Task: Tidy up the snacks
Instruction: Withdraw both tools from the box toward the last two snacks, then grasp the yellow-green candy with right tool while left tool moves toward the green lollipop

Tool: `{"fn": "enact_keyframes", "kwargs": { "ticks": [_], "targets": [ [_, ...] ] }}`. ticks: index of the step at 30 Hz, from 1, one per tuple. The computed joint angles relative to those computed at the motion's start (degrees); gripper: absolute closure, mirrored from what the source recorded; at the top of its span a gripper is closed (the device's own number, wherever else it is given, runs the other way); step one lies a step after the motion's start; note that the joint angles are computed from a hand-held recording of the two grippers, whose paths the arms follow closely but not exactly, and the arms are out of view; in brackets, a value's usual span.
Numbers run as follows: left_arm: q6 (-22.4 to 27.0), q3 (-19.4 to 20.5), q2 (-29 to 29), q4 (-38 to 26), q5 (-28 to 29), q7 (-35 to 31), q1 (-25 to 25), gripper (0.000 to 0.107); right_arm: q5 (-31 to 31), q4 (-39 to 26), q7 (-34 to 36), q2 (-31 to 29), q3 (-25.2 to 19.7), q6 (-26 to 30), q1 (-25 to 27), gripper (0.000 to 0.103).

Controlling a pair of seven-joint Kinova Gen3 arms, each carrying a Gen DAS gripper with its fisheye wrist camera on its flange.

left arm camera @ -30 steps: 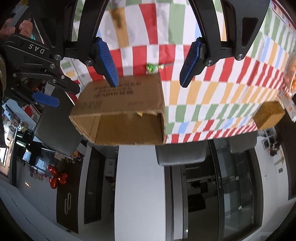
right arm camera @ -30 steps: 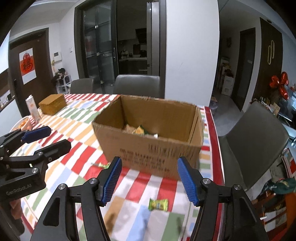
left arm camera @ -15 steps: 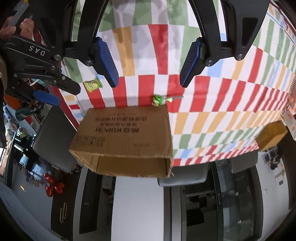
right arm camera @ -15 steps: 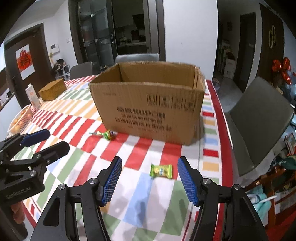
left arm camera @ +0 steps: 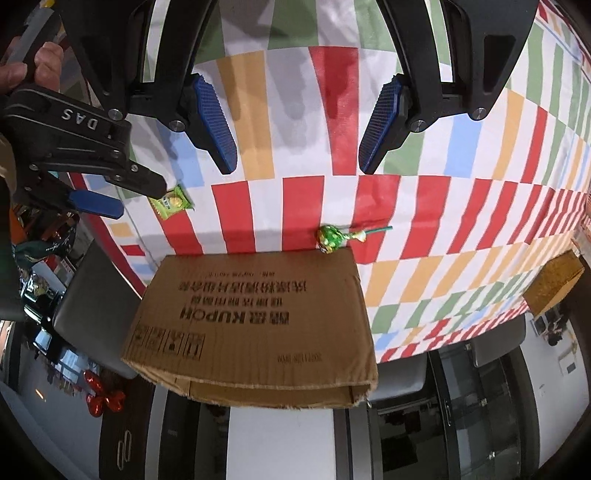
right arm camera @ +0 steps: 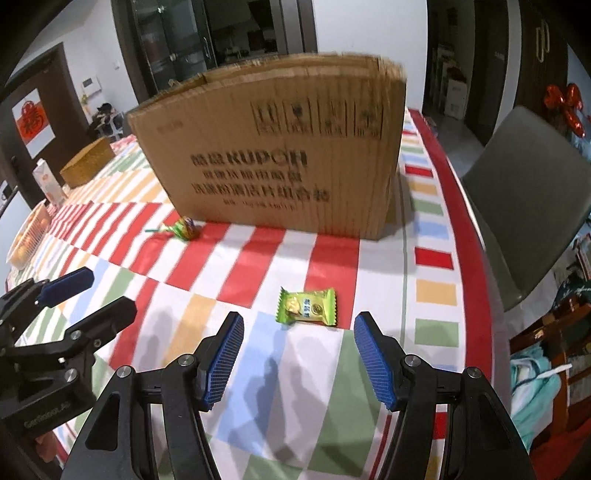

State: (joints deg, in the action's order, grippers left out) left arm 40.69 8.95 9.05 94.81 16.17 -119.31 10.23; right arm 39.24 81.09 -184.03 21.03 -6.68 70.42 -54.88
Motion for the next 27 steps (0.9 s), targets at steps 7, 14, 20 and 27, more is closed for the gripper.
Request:
{"fn": "enact_keyframes", "kwargs": {
  "ticks": [7, 14, 20, 27],
  "targets": [
    [-0.9, -0.2, 2.1, -0.9, -3.7, 3.1, 1.5, 0.04, -3.2, -0.1, 3.8, 1.6, 0.3, -2.3, 2.8, 0.044],
    [-1.2, -0.1, 3.8, -2.1, -5.2, 4.6, 1.6, 0.04, -5.1, -1.7, 7.1, 3.6, 1.7, -3.0, 3.7, 0.053],
    [-0.8, -0.2, 5.2, -3.2, -5.8, 5.2, 1.3, 0.04, -4.9, -3.3, 8.8, 5.2, 2.6, -1.5, 3.1, 0.067],
    [-0.8, 0.4, 6.0, -3.5, -3.8, 3.0, -0.7, 0.04, -4.5, -6.3, 10.7, 7.1, 3.5, 0.1, 2.0, 0.072]
  ]
}}
